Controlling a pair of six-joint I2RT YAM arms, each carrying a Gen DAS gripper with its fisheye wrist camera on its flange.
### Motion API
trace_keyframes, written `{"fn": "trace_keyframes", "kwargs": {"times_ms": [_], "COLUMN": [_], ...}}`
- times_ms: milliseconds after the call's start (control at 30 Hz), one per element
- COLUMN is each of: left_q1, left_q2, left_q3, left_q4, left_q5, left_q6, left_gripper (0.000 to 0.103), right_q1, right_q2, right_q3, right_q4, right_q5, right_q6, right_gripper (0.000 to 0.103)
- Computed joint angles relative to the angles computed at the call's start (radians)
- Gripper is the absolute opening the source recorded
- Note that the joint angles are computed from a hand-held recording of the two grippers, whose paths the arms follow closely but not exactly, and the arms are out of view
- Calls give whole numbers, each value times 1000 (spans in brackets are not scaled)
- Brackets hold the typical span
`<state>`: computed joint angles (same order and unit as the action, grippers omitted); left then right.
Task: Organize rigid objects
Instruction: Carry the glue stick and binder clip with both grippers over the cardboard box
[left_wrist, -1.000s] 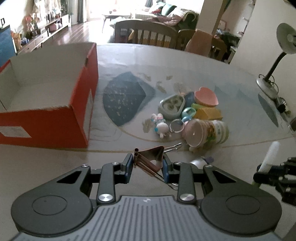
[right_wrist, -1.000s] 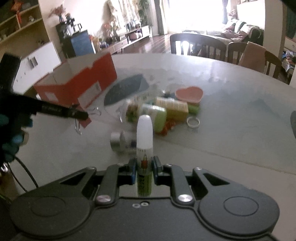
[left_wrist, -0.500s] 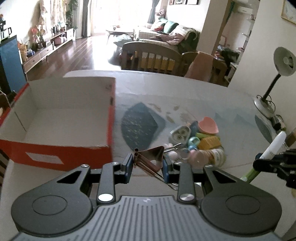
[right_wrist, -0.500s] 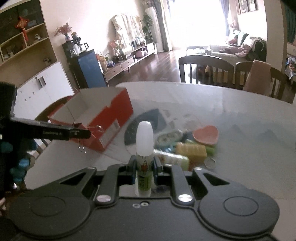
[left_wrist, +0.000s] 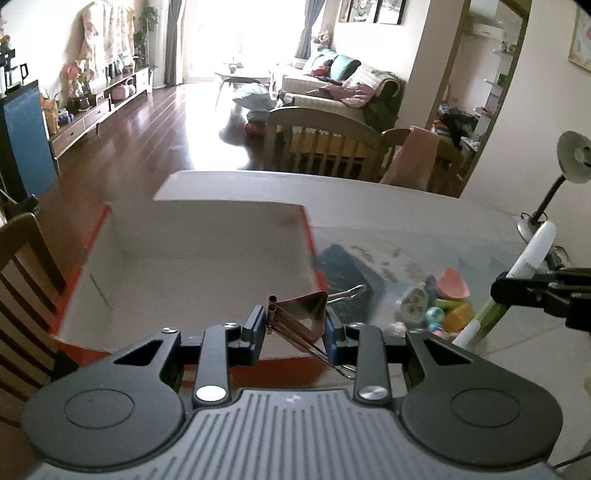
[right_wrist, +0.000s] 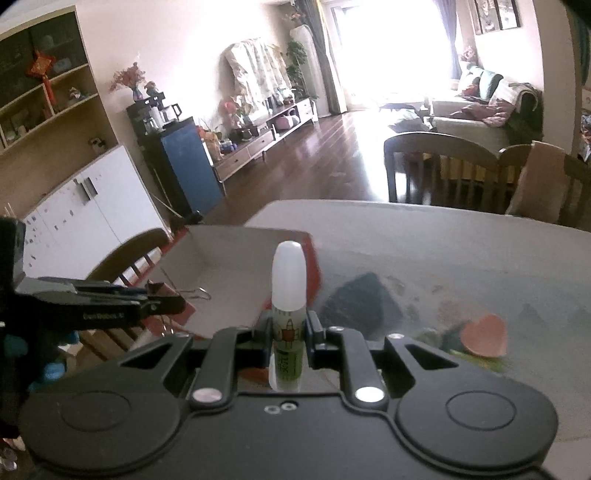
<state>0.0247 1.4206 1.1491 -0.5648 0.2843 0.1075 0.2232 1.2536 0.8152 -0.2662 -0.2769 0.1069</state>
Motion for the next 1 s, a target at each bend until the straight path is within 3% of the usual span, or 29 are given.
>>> {"fn": "trace_keyframes", "kwargs": {"times_ms": [367,733,1000], "left_q1": [221,264,252], "left_q2": [250,458,595], "left_q3": [217,379,479], "left_q4": [-38,-74,-103], "left_q5": [52,29,-10], "left_q6": [201,313,369], "left_gripper": [31,31,31], "right_q1": [249,318,329], "right_q2": [342,800,995], "right_q3": [280,755,974], "right_q4": [27,-221,-358], "right_q5": [184,233,230], "right_q6": [149,227,256], "right_gripper": [17,17,17]}}
